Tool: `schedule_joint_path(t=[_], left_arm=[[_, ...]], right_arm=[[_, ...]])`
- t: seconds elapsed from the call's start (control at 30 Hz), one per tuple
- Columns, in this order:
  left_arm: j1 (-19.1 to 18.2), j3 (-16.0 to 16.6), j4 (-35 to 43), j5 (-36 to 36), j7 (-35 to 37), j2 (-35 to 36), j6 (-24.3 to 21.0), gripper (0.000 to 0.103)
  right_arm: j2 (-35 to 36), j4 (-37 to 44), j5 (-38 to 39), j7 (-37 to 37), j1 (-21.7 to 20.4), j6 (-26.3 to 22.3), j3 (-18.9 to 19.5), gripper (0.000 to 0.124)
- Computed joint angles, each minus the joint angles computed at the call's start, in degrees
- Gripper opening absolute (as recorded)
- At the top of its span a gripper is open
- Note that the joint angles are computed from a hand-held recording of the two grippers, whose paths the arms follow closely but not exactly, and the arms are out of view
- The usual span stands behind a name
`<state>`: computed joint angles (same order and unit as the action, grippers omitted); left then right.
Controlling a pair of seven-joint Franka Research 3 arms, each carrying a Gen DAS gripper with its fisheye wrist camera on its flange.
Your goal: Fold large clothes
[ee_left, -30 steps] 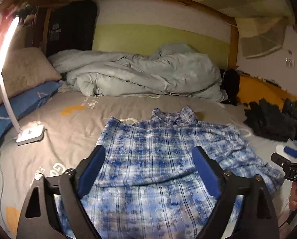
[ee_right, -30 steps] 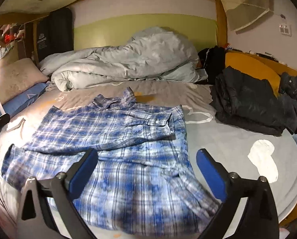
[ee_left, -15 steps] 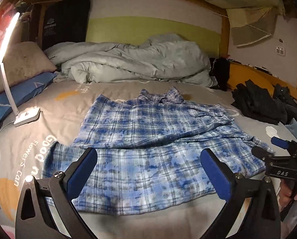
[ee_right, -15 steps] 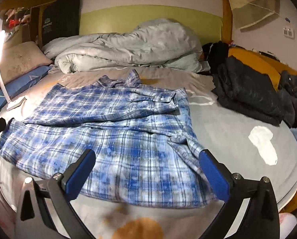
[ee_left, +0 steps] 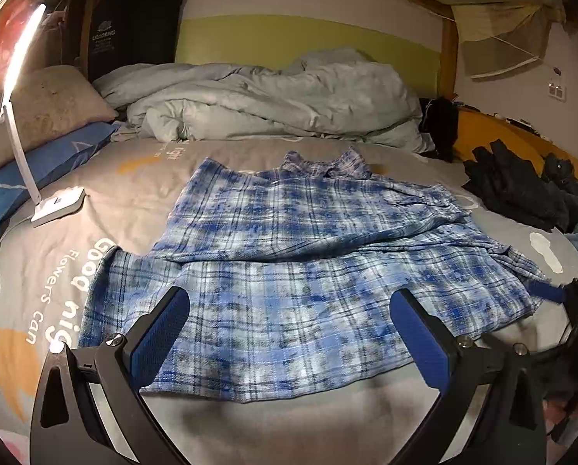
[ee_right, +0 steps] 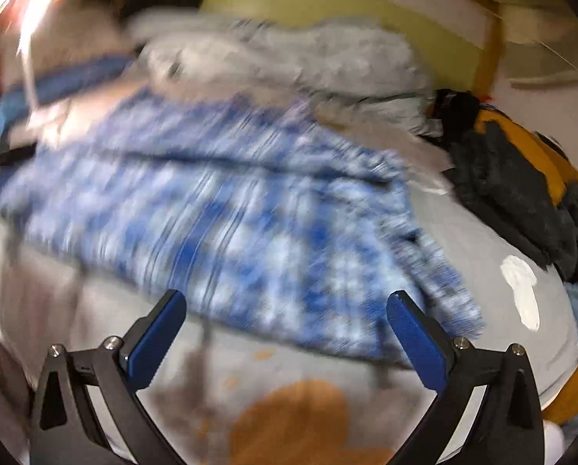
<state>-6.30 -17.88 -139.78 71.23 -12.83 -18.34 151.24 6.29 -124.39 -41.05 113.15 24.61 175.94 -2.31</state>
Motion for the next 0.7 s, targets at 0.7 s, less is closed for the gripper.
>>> schedule_joint_path(t=[0.7], left_arm=[[-4.1, 1.4, 1.6, -19.1, 33.4, 8.0, 1.7, 0.102]], right_arm=[[3.7, 7.3, -22.1, 21.7, -0.5, -13.5, -0.4, 0.103]])
